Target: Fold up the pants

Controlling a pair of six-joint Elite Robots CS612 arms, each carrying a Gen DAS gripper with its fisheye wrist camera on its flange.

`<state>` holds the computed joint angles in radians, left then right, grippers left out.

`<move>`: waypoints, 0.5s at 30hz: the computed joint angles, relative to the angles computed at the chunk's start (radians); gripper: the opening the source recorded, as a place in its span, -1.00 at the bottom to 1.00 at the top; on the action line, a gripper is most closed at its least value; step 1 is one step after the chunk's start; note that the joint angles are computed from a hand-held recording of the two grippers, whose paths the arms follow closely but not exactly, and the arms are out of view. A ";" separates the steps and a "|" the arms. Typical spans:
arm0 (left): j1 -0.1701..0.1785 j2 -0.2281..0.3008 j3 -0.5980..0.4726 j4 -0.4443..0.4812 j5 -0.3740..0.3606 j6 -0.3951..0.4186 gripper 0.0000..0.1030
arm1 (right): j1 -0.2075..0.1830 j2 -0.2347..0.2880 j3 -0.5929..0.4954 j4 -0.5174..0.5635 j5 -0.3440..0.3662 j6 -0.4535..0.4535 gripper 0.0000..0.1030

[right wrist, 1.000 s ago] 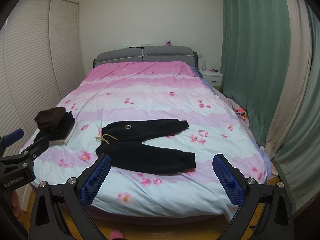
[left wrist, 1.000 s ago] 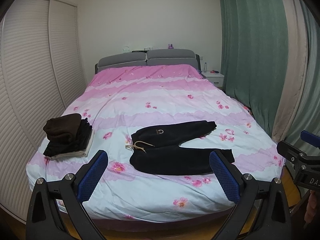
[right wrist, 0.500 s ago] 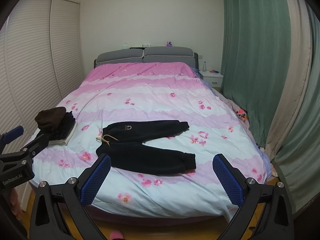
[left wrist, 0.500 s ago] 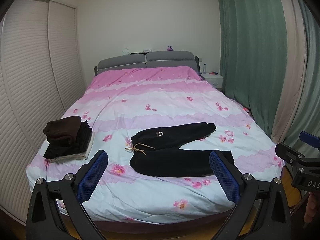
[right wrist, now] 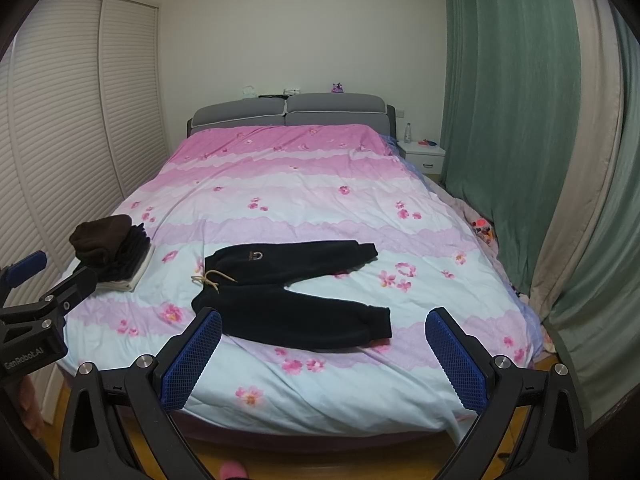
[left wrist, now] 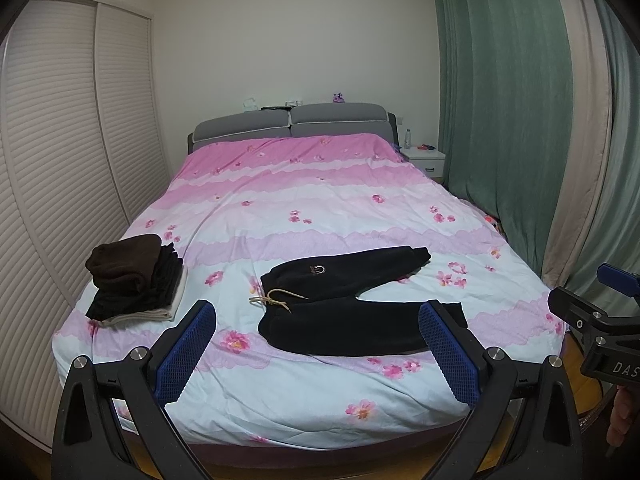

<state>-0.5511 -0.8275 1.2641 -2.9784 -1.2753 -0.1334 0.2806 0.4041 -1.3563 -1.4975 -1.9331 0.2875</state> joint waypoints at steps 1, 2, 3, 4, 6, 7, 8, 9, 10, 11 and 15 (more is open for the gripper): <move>0.000 0.000 0.000 0.000 -0.001 0.000 1.00 | 0.000 0.000 0.000 0.000 0.001 0.000 0.99; 0.000 0.000 0.000 0.000 -0.001 -0.001 1.00 | 0.000 0.000 0.000 0.000 0.002 0.000 0.99; 0.000 0.000 0.000 0.000 0.000 -0.002 1.00 | 0.000 -0.002 0.001 0.001 0.003 -0.001 0.99; 0.000 0.000 -0.001 0.002 0.001 -0.001 1.00 | -0.001 -0.003 0.002 0.002 0.004 -0.001 0.99; 0.000 -0.001 0.002 0.000 0.000 -0.002 1.00 | -0.001 -0.003 0.003 0.002 0.005 -0.001 0.99; 0.000 -0.001 0.003 -0.002 -0.001 -0.002 1.00 | -0.002 -0.004 0.005 0.003 0.007 -0.002 0.99; 0.000 0.000 0.001 0.002 0.000 -0.004 1.00 | -0.002 -0.005 0.006 0.003 0.008 -0.002 0.99; 0.000 0.001 -0.003 0.006 0.000 -0.004 1.00 | -0.002 -0.005 0.007 0.003 0.009 -0.002 0.99; -0.001 0.000 -0.003 0.007 0.001 -0.006 1.00 | -0.002 -0.005 0.007 0.003 0.010 -0.002 0.99; -0.001 0.000 -0.001 0.007 0.002 -0.006 1.00 | -0.003 -0.005 0.009 0.003 0.013 -0.003 0.99; -0.003 0.005 -0.013 0.028 0.010 -0.014 1.00 | -0.008 -0.007 0.014 0.003 0.025 -0.009 0.99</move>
<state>-0.5543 -0.8225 1.2514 -2.9507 -1.2655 -0.1476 0.2729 0.3976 -1.3427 -1.4948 -1.9078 0.2780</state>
